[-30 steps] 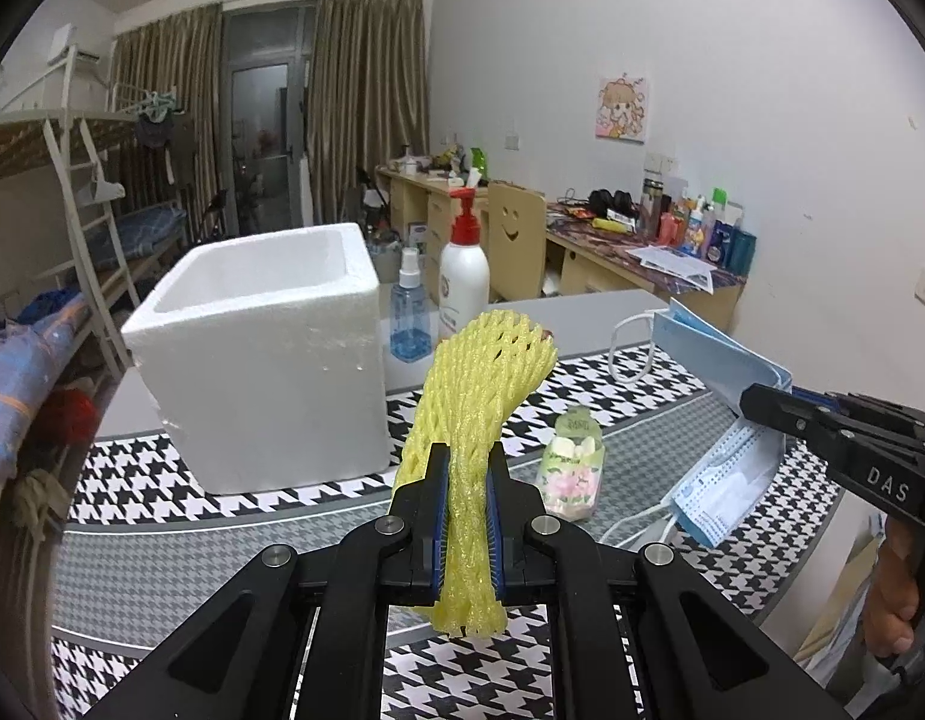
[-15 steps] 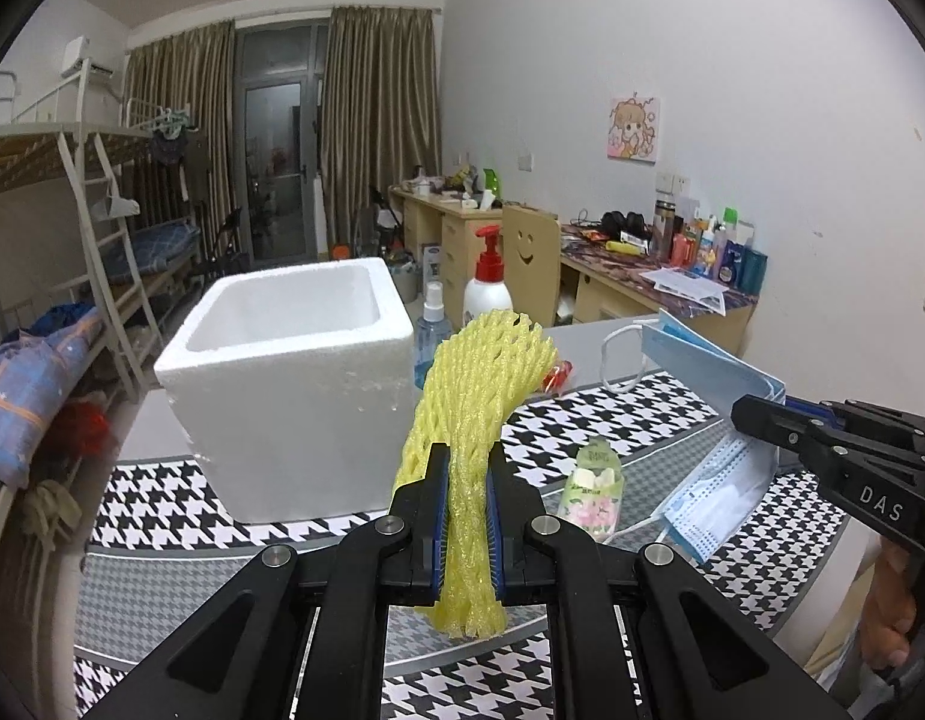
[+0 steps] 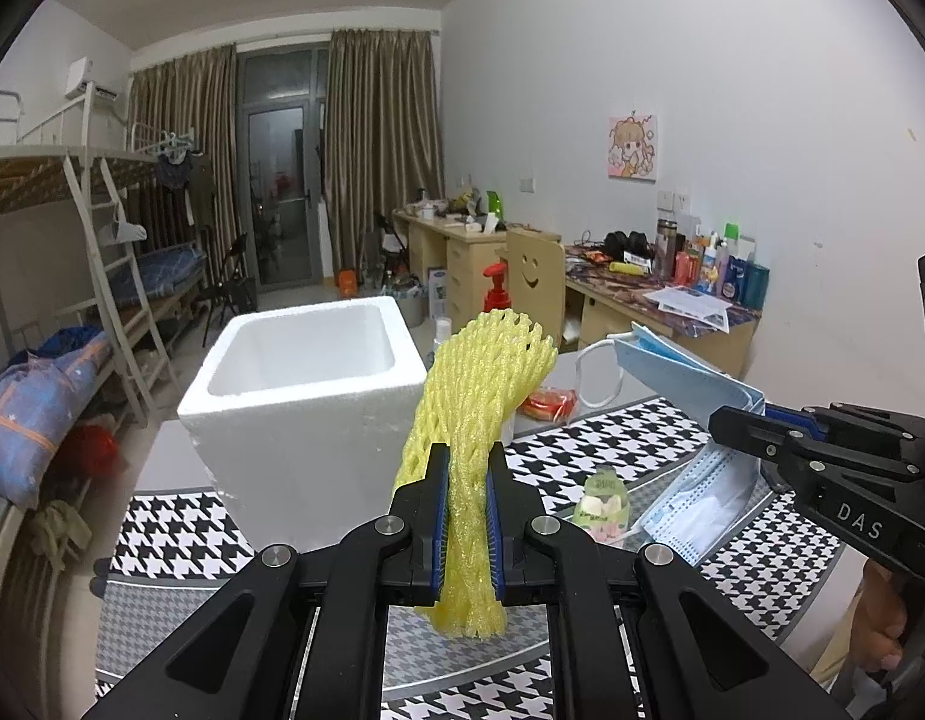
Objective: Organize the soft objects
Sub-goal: 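Carry the yellow sponge and blue mask up toward the white foam box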
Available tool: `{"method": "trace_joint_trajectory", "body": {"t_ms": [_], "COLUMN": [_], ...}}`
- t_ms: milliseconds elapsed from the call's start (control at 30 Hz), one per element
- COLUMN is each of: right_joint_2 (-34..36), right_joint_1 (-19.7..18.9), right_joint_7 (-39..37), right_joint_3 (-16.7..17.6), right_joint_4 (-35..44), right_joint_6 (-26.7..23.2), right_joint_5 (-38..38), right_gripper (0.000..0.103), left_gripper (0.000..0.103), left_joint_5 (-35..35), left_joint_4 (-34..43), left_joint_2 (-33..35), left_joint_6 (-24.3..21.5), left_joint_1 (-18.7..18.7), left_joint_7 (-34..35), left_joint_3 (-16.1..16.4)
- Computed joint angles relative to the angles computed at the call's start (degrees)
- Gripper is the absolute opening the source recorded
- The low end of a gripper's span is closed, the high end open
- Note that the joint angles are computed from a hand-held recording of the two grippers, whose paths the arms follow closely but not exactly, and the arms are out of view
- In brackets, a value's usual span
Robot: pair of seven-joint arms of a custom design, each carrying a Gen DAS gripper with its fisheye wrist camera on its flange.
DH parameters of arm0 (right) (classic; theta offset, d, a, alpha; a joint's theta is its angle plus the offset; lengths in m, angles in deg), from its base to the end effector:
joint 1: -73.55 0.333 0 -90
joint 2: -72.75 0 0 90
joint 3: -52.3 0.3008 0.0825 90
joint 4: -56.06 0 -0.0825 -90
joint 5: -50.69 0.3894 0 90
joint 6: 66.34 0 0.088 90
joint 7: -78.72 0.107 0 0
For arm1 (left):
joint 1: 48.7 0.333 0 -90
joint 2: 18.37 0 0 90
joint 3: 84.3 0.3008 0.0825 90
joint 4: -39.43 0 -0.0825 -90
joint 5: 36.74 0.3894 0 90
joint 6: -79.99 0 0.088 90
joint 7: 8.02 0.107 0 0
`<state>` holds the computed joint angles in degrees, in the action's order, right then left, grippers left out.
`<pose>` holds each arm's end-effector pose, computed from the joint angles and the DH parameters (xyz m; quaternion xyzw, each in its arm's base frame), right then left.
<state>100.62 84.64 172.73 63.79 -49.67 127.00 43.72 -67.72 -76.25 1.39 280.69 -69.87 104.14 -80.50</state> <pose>0.6381 0.2582 0.3798 -0.7158 0.4839 -0.2499 0.4370 0.6218 -0.1337 0.3936 -0.5760 0.6267 -0.3886 0.3528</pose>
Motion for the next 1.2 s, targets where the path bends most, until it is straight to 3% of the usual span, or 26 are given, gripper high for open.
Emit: {"method": "trace_joint_trajectory", "body": {"t_ms": [233, 767, 1067, 1200], "right_joint_2": [0.38, 2.57, 3.73, 4.46], "right_joint_1": [0.46, -2.36, -1.08, -0.33], "right_joint_7": [-0.58, -1.41, -3.01, -4.12], "right_joint_3": [-0.10, 3.87, 3.69, 3.27], "right_joint_4": [1.04, 5.34, 8.33, 9.86], "right_joint_6": [0.08, -1.33, -2.86, -3.69], "right_joint_5": [-0.28, -1.44, -0.97, -0.05], "right_gripper": [0.016, 0.016, 0.016, 0.016], "left_gripper": [0.011, 0.011, 0.011, 0.011], "left_joint_5": [-2.28, -7.62, -9.76, -12.59], "left_joint_4": [0.72, 3.08, 4.78, 6.42], "left_joint_2": [0.05, 0.69, 1.03, 1.71], "left_joint_6": [0.68, 1.72, 2.21, 1.78], "left_joint_1": [-1.29, -0.93, -0.24, -1.58], "left_joint_7": [2.09, 7.04, 9.09, 11.43], "left_joint_3": [1.42, 1.40, 1.31, 2.74]}}
